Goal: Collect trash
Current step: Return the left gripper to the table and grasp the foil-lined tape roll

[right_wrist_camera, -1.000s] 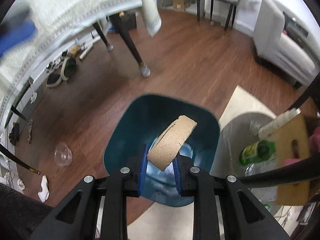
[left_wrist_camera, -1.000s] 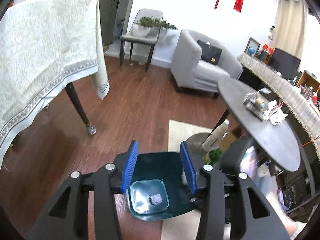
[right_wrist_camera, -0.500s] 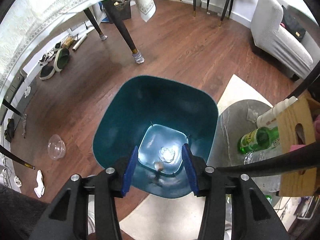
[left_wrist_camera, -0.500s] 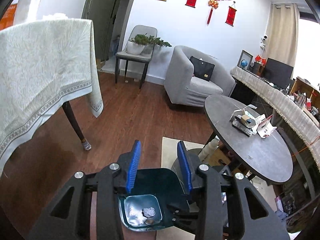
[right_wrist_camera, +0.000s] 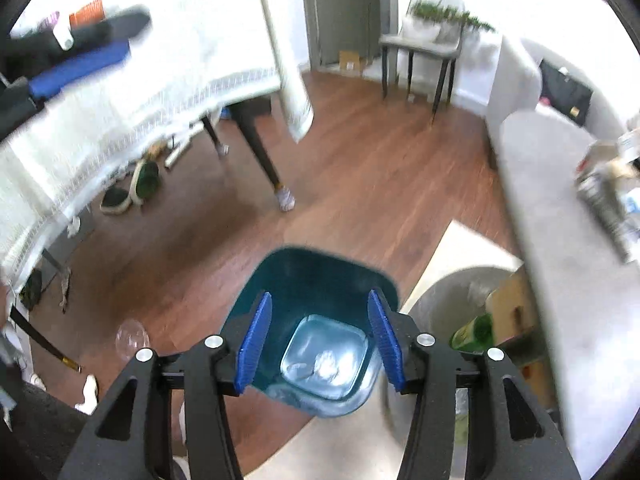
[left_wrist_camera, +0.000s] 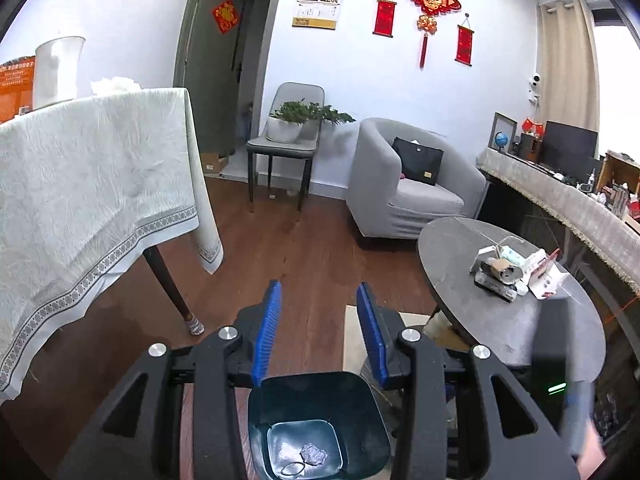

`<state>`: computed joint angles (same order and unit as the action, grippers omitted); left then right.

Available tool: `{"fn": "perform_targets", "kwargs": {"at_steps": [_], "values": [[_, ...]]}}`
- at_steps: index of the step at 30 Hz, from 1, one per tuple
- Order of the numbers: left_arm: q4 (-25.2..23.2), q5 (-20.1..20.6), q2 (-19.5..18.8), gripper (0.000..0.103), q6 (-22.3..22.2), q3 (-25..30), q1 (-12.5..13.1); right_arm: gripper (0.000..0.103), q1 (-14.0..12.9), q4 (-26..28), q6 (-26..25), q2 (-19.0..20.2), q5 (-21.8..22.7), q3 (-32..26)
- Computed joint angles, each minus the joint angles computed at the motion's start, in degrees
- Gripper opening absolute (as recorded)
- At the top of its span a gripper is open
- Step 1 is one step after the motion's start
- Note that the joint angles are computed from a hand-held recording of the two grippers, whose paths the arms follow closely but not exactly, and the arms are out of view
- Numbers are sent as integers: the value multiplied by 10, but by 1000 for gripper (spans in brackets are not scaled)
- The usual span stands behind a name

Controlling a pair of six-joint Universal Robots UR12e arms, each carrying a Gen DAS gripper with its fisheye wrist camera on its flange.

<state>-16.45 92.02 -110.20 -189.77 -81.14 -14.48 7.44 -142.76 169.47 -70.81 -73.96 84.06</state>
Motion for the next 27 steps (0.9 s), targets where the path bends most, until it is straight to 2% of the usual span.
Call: {"fn": "perform_targets", "kwargs": {"at_steps": [3,10,22,27], "values": [[4,-4,-7,43,-7,8,-5,55,-10,-28,0,-10,1,10],[6,-3,-28,58,-1,38,-26,60,-39,-81,21,-31,-20,36],[-20,-9,-77,72,15,103,-60,70,-95,-127,53,-44,-58,47],[-24,-19,-95,80,27,131,-69,76,-105,-141,51,-40,-106,39]]}}
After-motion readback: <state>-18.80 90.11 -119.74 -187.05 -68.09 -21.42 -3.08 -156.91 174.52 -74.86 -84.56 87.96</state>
